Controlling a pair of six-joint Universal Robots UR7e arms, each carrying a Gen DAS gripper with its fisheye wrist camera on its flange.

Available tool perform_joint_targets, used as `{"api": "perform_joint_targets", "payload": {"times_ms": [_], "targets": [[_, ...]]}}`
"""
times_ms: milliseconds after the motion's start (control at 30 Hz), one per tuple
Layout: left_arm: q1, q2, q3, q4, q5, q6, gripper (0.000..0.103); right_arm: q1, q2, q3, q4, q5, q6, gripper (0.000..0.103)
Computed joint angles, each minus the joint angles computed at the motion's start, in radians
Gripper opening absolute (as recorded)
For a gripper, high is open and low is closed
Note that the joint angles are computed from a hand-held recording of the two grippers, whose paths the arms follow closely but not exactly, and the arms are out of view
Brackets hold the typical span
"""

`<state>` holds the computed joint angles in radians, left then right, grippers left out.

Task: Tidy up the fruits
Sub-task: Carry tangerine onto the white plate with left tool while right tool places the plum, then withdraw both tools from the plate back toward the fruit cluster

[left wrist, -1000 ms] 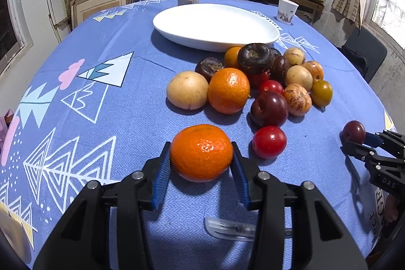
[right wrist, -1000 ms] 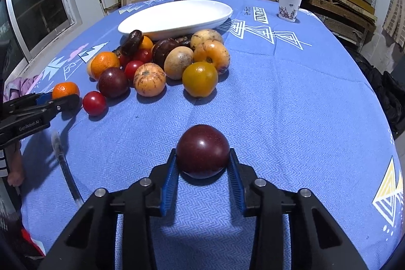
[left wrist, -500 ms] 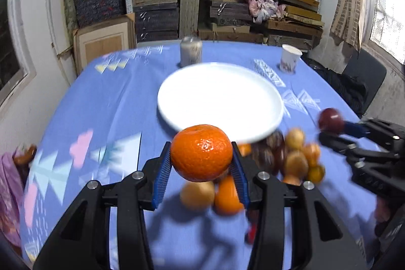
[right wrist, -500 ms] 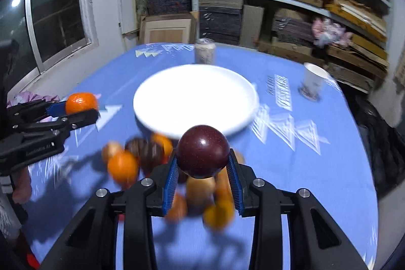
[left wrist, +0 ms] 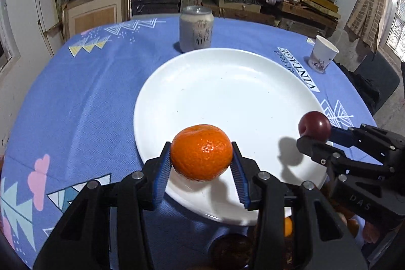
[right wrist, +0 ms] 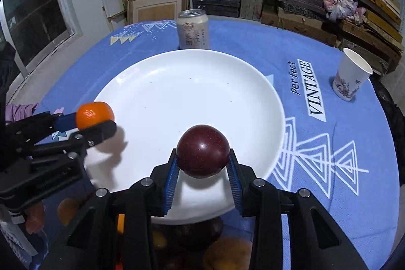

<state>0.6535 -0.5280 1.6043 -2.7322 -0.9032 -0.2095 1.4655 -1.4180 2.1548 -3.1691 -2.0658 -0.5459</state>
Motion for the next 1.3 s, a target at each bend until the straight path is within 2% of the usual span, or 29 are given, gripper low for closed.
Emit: {"api": "perform_joint_targets", "payload": {"times_ms": [133,167,200,267,367,500,533,667,767,867,1000,1067,1200,1300], "targets": [[0.001,0.01,-0.004,-0.003,0.0,0.006,0.045,0.014,0.03,0.001,-0.029,-0.031,-0.03,0.04],[-0.003,0.011,0.0,-0.018,0.005,0.014,0.052,0.015,0.032,0.002,-0.03,-0.036,-0.033,0.04],[-0.008,0.008,0.008,-0.028,0.01,0.016,0.064,0.015,0.034,0.003,-0.034,-0.039,-0.037,0.04],[-0.02,0.001,0.026,-0.072,0.021,0.027,0.072,0.016,0.032,0.005,-0.034,-0.043,-0.037,0.04],[-0.03,-0.01,0.038,-0.093,0.026,0.038,0.073,0.016,0.021,0.011,-0.032,-0.035,-0.03,0.04],[-0.043,-0.031,0.056,-0.085,0.056,0.016,0.076,0.041,0.003,0.039,-0.099,-0.046,-0.066,0.042],[-0.046,-0.043,0.067,-0.084,0.058,0.004,0.076,0.048,-0.009,0.048,-0.107,-0.043,-0.069,0.044],[-0.071,-0.103,0.14,-0.095,0.079,-0.044,0.076,0.084,-0.074,0.114,-0.187,-0.041,-0.086,0.064],[-0.108,-0.163,0.235,-0.114,0.099,-0.075,0.084,0.103,-0.149,0.193,-0.224,-0.036,-0.089,0.066],[-0.143,-0.232,0.343,-0.117,0.088,-0.129,0.086,0.095,-0.23,0.27,-0.214,-0.016,-0.068,0.069],[-0.181,-0.298,0.478,-0.122,0.08,-0.208,0.086,0.051,-0.342,0.379,-0.229,0.019,-0.059,0.069],[-0.184,-0.315,0.518,-0.124,0.066,-0.241,0.086,-0.001,-0.405,0.432,-0.241,0.068,-0.054,0.069],[-0.177,-0.317,0.544,-0.148,0.067,-0.258,0.086,-0.135,-0.511,0.508,-0.26,0.209,-0.056,0.072],[-0.162,-0.31,0.54,-0.159,0.068,-0.263,0.086,-0.192,-0.53,0.521,-0.231,0.244,-0.059,0.072]]}}
